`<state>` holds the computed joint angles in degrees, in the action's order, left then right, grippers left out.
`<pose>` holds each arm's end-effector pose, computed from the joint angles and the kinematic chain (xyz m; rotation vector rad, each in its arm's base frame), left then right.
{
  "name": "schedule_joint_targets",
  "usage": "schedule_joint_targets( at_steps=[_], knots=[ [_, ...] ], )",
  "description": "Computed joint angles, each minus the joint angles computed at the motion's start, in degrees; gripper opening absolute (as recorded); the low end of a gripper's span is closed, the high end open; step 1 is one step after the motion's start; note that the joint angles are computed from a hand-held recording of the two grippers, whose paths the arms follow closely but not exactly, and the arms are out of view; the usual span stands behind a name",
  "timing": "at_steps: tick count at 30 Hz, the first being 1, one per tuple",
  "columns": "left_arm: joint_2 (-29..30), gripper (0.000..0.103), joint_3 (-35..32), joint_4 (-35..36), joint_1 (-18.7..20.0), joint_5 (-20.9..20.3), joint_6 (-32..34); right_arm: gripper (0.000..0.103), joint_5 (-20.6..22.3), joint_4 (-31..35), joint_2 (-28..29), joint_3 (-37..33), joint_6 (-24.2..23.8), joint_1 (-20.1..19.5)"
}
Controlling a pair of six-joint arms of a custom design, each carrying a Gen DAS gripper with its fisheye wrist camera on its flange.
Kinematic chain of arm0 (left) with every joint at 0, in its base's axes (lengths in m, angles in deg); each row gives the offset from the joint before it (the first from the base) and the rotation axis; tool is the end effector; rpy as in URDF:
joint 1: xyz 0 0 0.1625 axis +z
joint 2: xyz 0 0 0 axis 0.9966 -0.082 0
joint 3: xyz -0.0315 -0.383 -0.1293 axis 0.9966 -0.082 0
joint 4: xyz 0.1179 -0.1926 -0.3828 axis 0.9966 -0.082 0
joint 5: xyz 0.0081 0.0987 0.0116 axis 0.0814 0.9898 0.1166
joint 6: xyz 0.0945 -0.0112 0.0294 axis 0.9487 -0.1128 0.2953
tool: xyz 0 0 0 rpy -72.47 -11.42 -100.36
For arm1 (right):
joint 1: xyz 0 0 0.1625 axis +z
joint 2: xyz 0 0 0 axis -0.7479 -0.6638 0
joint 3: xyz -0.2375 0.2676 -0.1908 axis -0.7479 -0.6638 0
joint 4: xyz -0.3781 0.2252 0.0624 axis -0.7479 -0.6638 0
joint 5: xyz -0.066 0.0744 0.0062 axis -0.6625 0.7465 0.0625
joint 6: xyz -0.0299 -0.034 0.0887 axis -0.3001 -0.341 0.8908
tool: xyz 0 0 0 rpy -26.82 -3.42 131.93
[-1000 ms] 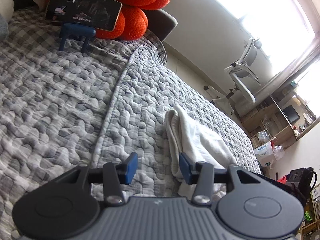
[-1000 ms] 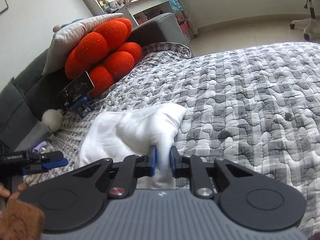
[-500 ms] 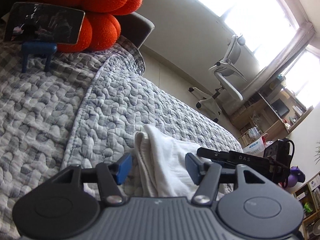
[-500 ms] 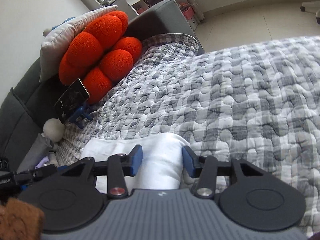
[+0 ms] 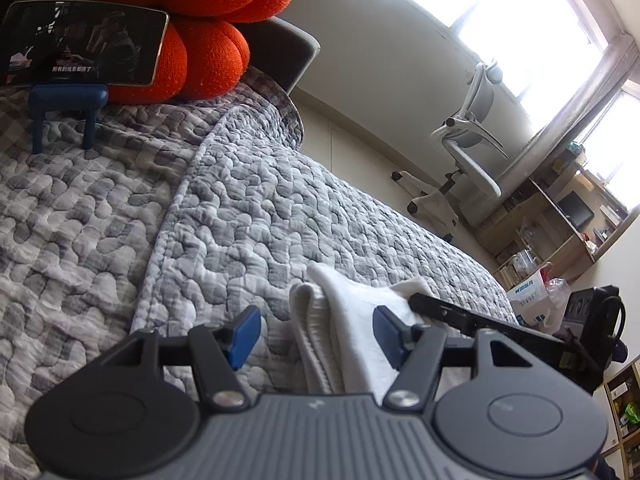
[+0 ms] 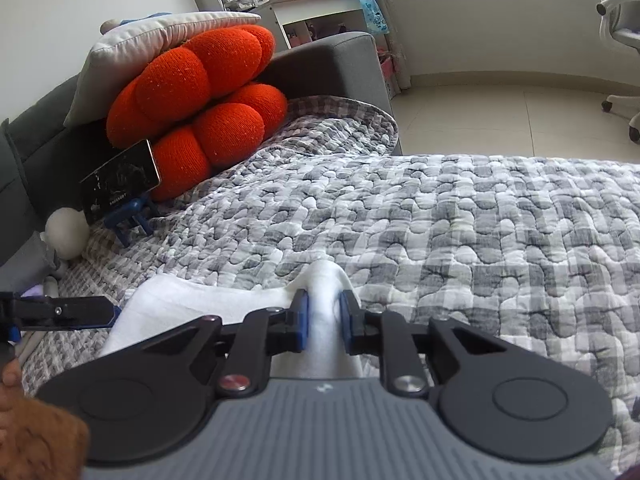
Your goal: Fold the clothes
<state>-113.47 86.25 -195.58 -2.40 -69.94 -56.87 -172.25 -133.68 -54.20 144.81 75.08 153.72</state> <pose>0.0824 -0.4556 0.2879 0.5142 2.8632 -0.9419 0.2447 -0.5124 -0.0712 0.4885 -2.5636 1.1251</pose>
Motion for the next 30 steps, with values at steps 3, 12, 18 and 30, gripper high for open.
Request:
schedule_joint_targets(
  at_steps=[3,12,18,30],
  knots=[
    [0.3,0.065,-0.4,0.0,0.5,-1.1,-0.9,0.033,3.0,-1.2,-0.5,1.3,2.2,-1.3],
    [2.5,0.068,-1.9,-0.5,-0.1,-2.1,-3.6,0.035,7.2,-7.2,0.6,3.2,1.6,-3.0],
    [3.6,0.068,-2.4,-0.6,-0.9,-1.5,-3.6,0.036,8.6,-8.6,0.6,4.0,2.2,-3.7],
    [8.4,0.023,-5.0,1.1,-3.8,4.3,4.3,0.036,9.3,-9.6,0.8,4.2,3.3,-4.0]
  ],
)
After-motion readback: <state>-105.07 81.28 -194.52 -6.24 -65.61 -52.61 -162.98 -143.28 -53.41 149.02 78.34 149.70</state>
